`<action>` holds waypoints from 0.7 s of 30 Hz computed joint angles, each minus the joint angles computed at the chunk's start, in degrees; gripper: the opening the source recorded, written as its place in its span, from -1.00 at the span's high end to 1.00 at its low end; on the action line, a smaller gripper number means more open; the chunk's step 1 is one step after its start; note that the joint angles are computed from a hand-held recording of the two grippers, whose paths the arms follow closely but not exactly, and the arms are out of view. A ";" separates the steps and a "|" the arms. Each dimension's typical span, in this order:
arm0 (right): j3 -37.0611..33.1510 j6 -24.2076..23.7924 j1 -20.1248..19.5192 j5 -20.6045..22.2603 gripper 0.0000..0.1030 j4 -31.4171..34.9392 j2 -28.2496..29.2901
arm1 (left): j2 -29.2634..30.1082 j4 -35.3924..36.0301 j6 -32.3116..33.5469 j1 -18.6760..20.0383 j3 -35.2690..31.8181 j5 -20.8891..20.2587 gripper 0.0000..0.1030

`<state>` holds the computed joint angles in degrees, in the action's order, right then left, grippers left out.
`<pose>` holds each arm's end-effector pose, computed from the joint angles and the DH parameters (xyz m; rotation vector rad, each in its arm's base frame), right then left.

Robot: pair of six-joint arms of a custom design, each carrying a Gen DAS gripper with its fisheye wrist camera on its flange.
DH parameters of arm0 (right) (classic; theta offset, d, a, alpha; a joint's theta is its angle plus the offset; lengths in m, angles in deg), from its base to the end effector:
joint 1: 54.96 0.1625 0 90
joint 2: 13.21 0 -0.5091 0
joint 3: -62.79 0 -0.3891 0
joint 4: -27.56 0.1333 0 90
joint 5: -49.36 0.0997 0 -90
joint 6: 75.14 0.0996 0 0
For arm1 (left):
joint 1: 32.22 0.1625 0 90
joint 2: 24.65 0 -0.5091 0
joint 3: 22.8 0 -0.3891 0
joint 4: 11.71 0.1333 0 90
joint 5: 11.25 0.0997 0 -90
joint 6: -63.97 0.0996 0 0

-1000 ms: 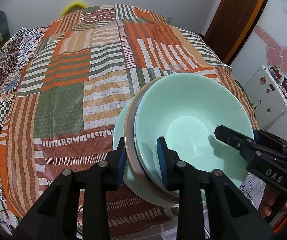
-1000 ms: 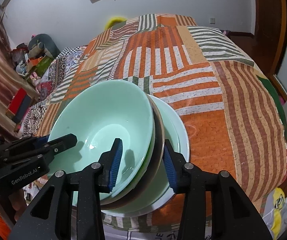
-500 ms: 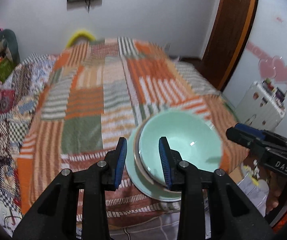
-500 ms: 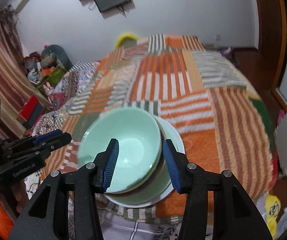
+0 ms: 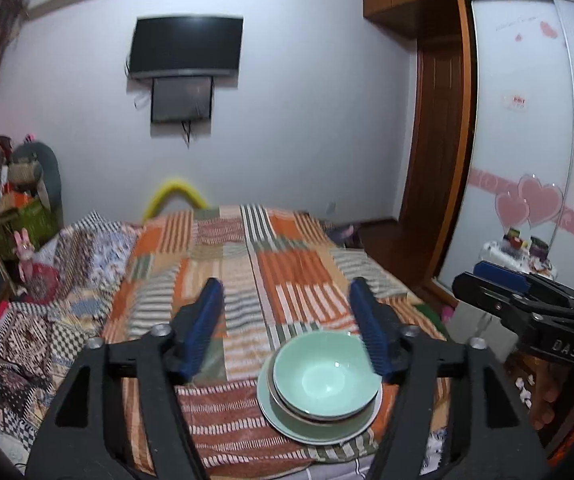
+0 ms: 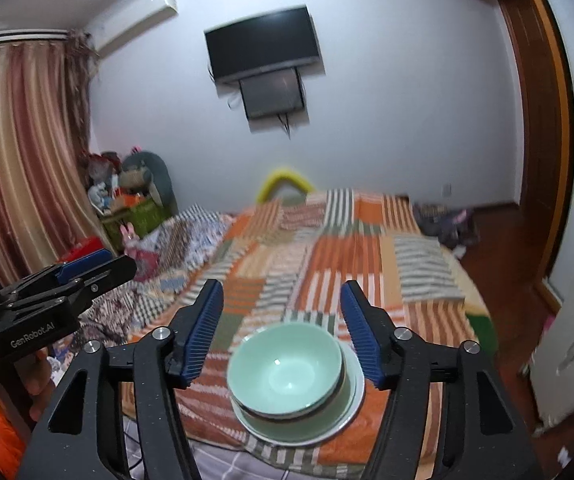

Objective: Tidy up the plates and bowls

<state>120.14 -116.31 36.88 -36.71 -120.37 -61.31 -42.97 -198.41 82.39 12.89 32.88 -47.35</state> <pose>0.1678 -0.8595 0.4882 1.0202 -2.4758 1.1714 -0.4794 -0.7842 0.1422 0.5772 2.0810 -1.3918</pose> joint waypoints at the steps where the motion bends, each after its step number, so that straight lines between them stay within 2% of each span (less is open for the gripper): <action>1: 0.64 -0.11 0.00 0.64 -0.35 -0.97 -0.36 | 0.03 -2.25 1.34 -0.28 0.28 0.07 -0.61; 2: 1.39 -0.27 0.02 1.27 -0.38 -2.09 -0.71 | 0.15 -4.01 2.43 -0.46 0.40 0.17 -0.73; 5: 2.91 -1.26 0.12 2.40 -0.53 -4.57 -1.33 | 0.90 -9.68 6.51 -1.05 0.05 1.12 -0.92; 7: 3.58 -1.48 0.17 2.99 -0.66 -6.19 -1.49 | 0.76 -11.58 7.71 -1.26 0.65 1.12 -0.93; 11: 3.98 -1.56 0.19 3.54 -0.72 -7.10 -1.56 | 0.39 -12.66 8.08 -1.45 1.58 1.00 -0.95; 14: 4.72 -1.20 -0.02 4.17 -0.98 -9.23 -1.57 | 0.24 -13.90 8.73 -1.58 2.33 0.86 -0.96; 21: 5.69 -1.87 0.14 4.15 -1.00 -10.83 -1.78 | 0.63 -15.79 10.94 -1.76 2.46 1.14 -0.98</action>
